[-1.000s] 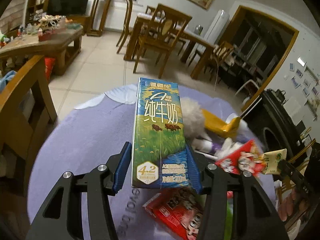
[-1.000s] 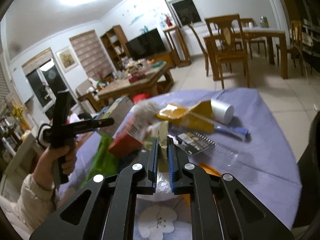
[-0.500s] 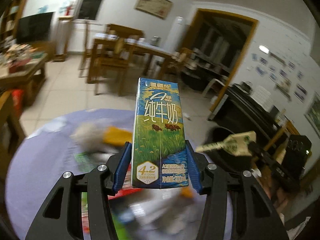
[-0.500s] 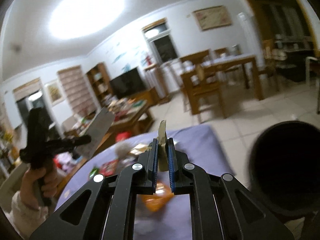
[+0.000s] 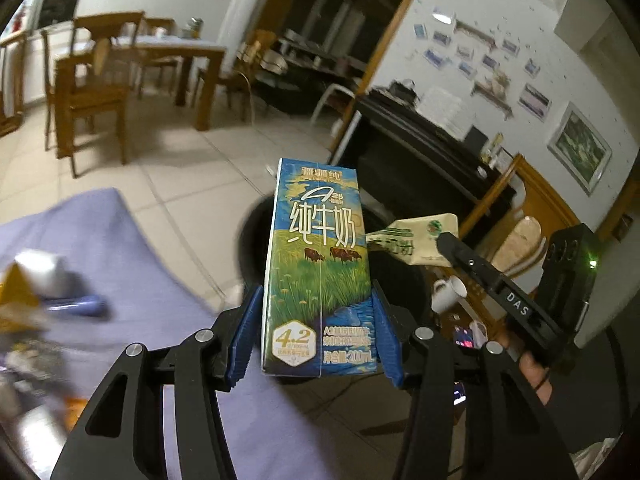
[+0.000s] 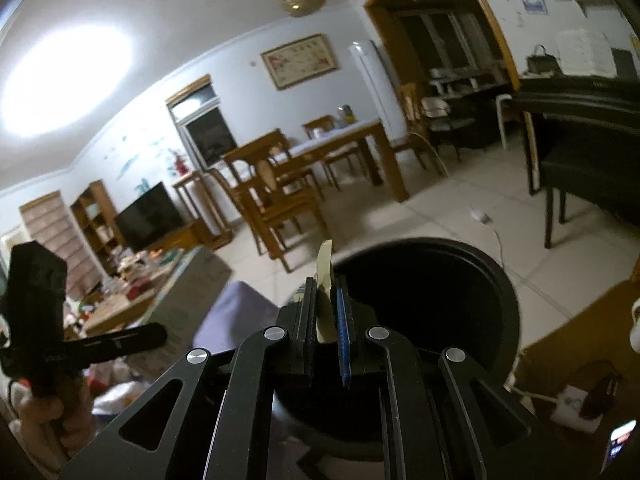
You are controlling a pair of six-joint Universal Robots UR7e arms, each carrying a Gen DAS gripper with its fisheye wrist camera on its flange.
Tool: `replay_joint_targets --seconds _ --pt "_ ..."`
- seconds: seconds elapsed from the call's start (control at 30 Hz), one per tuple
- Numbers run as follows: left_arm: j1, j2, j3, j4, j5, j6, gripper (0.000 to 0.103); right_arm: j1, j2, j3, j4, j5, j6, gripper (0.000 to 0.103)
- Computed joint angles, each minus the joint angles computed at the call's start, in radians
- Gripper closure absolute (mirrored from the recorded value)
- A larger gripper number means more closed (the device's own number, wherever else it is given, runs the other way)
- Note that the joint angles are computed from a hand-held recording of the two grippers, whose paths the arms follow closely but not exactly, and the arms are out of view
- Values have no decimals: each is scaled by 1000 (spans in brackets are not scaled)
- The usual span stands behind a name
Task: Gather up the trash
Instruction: 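Carry both held items over the black bin and open both tools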
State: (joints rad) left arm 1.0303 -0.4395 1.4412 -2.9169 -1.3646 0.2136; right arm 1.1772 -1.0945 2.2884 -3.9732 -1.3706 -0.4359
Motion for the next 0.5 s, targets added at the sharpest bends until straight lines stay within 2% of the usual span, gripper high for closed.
replay_joint_targets --seconds 0.13,0.2,0.27,0.3,0.33,0.4,0.5 --pt "-8 73 -87 57 3 -5 52 -51 10 -14 16 12 -7 92" --pt "-15 76 -100 92 10 -13 52 -83 -2 -6 32 34 -12 90" --pt "-18 83 -116 109 24 -28 50 -104 -8 -4 51 50 -10 71" --pt "-16 87 -127 119 29 -29 50 -114 -7 3 38 58 -7 54" --pt "-24 66 -97 114 35 -37 46 -122 -4 7 21 65 5 43" --pt "-29 42 -68 103 60 -32 38 -128 -1 22 -4 77 18 41" --pt "-40 6 -24 84 88 -34 38 -116 0 30 -7 68 16 41"
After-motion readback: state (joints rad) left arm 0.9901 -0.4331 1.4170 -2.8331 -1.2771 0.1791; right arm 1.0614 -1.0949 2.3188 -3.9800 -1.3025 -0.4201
